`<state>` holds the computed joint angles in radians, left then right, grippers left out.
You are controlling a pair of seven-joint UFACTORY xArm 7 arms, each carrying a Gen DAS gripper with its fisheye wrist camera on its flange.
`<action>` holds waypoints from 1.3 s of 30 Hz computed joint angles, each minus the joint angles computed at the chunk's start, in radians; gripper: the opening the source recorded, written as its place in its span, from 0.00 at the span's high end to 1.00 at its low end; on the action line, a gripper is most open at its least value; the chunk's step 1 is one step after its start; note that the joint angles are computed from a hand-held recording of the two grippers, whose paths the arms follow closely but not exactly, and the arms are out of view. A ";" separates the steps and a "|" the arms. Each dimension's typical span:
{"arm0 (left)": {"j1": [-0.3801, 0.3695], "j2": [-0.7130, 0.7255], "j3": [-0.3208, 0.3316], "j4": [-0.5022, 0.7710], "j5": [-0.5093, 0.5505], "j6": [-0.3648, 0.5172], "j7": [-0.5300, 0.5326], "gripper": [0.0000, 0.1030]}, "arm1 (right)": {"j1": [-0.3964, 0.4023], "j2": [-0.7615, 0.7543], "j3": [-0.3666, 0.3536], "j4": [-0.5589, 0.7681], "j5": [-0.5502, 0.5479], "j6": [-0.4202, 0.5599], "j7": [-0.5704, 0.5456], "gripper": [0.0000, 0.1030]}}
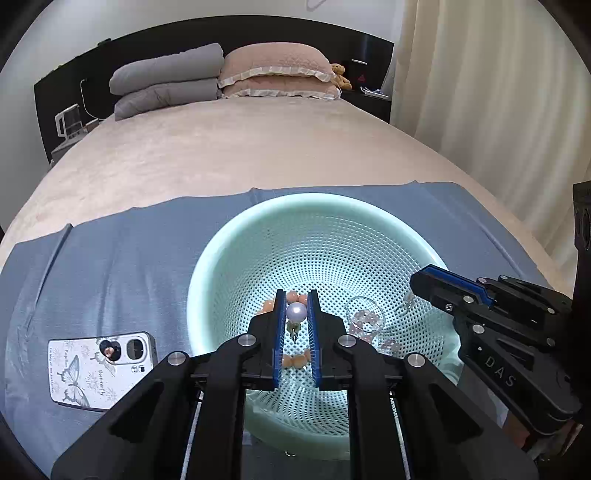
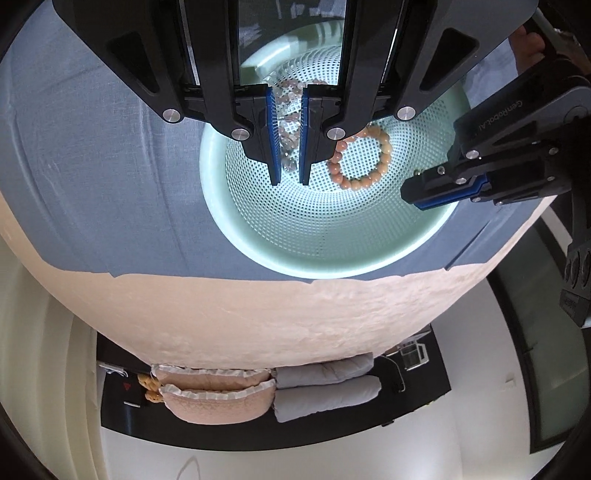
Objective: Organize jewelry
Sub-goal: 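Drop the held pearl earrings into the colander from both grippers, then grasp another pearl earring with the left gripper while the right gripper grasps a silver charm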
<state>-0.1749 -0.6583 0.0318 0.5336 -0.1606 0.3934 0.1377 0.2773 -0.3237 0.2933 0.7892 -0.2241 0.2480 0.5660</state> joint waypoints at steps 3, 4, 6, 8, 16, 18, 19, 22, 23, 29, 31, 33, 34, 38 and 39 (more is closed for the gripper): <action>0.009 -0.017 0.002 0.000 0.010 0.007 0.003 0.69 | 0.023 -0.007 -0.022 -0.008 0.034 -0.007 -0.026 0.88; 0.005 -0.024 0.011 -0.001 0.002 0.000 0.005 0.51 | 0.028 -0.008 -0.028 -0.008 0.043 -0.011 -0.036 0.88; 0.005 -0.046 0.021 -0.009 -0.007 -0.011 0.005 0.44 | 0.032 -0.014 -0.033 -0.011 0.057 -0.013 -0.045 0.88; -0.003 -0.057 0.040 0.003 -0.016 0.024 0.016 0.44 | 0.028 -0.030 -0.029 -0.022 0.060 -0.016 -0.043 0.88; 0.029 -0.184 0.061 -0.055 0.005 0.081 0.070 0.43 | 0.110 -0.130 -0.080 -0.104 0.118 -0.062 -0.183 0.83; 0.039 -0.226 0.062 -0.087 0.016 0.082 0.096 0.43 | 0.142 -0.168 -0.091 -0.140 0.131 -0.079 -0.243 0.80; 0.040 -0.249 0.068 -0.105 0.021 0.083 0.115 0.43 | 0.171 -0.184 -0.106 -0.158 0.143 -0.087 -0.280 0.79; 0.021 -0.324 0.107 -0.152 0.016 0.115 0.185 0.43 | 0.260 -0.245 -0.146 -0.220 0.179 -0.098 -0.398 0.76; 0.021 -0.350 0.114 -0.169 0.017 0.124 0.208 0.43 | 0.285 -0.265 -0.156 -0.240 0.192 -0.099 -0.429 0.76; 0.007 -0.524 0.161 -0.267 -0.002 0.236 0.356 0.43 | 0.515 -0.341 -0.284 -0.322 0.321 -0.077 -0.633 0.73; -0.003 -0.597 0.177 -0.303 -0.010 0.288 0.417 0.41 | 0.605 -0.349 -0.341 -0.333 0.367 -0.046 -0.717 0.73; -0.009 -0.654 0.191 -0.332 -0.019 0.333 0.476 0.41 | 0.667 -0.349 -0.382 -0.336 0.409 -0.017 -0.788 0.73; -0.013 -0.674 0.202 -0.342 -0.027 0.356 0.504 0.41 | 0.692 -0.347 -0.400 -0.336 0.431 -0.004 -0.820 0.73; -0.006 -0.689 0.235 -0.363 -0.066 0.409 0.591 0.41 | 0.763 -0.330 -0.460 -0.326 0.513 0.063 -0.933 0.73; -0.001 -0.681 0.236 -0.365 -0.073 0.413 0.608 0.42 | 0.767 -0.323 -0.464 -0.318 0.529 0.075 -0.952 0.73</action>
